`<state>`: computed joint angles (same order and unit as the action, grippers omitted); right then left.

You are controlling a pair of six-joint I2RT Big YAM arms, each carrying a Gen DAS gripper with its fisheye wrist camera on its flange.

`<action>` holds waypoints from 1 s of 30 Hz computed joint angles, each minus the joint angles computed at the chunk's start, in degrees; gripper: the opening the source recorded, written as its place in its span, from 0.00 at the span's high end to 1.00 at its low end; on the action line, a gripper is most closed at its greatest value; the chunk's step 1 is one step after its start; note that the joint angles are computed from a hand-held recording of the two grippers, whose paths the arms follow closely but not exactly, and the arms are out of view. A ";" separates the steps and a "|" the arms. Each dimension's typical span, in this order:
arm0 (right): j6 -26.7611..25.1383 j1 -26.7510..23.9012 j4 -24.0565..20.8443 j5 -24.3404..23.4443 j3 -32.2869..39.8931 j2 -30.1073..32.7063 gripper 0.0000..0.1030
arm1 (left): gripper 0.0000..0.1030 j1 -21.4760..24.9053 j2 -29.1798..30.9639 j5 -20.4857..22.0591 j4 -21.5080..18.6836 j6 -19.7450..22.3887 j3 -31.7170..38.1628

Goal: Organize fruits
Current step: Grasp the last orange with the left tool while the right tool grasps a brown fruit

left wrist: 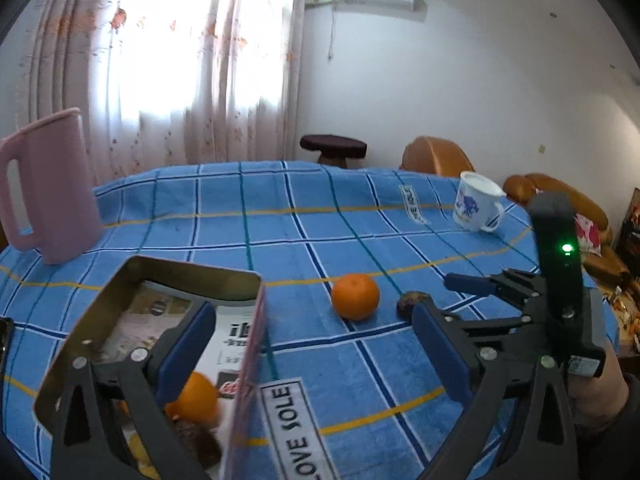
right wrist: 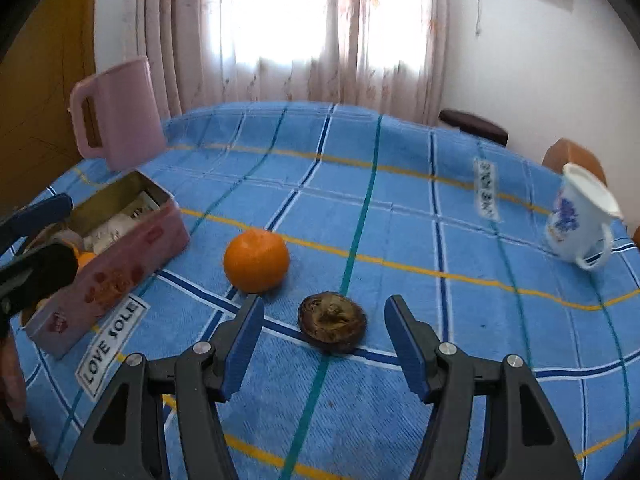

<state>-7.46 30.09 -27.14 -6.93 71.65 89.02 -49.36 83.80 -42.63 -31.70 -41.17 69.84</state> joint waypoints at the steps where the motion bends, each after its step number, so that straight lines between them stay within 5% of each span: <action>1: 0.30 -0.19 -1.37 -0.09 0.74 0.68 0.38 | 0.02 0.33 0.64 0.51 -0.74 -0.08 0.85; 4: 1.14 -0.39 -3.66 -0.21 2.69 2.41 0.58 | 0.02 0.98 2.53 0.72 -2.24 1.64 3.07; 8: 1.13 -1.09 -3.36 -1.77 2.41 2.22 0.59 | 0.02 2.39 4.57 3.17 -3.72 1.60 5.16; 16: 7.59 -3.86 4.04 -2.13 -1.75 -1.39 0.59 | 0.03 3.18 9.13 5.28 -5.91 2.46 9.90; 25: 7.82 -4.53 7.87 -1.46 -4.44 -3.56 0.59 | 0.17 5.93 14.45 11.70 -8.65 2.19 14.84; 30: 7.30 -4.43 7.89 -1.62 -4.41 -3.54 0.59 | 0.25 6.31 16.61 11.39 -11.20 3.52 17.65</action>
<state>-0.15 25.66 -19.25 -8.55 67.23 85.48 -43.05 100.41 -31.25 -42.90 -37.65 87.49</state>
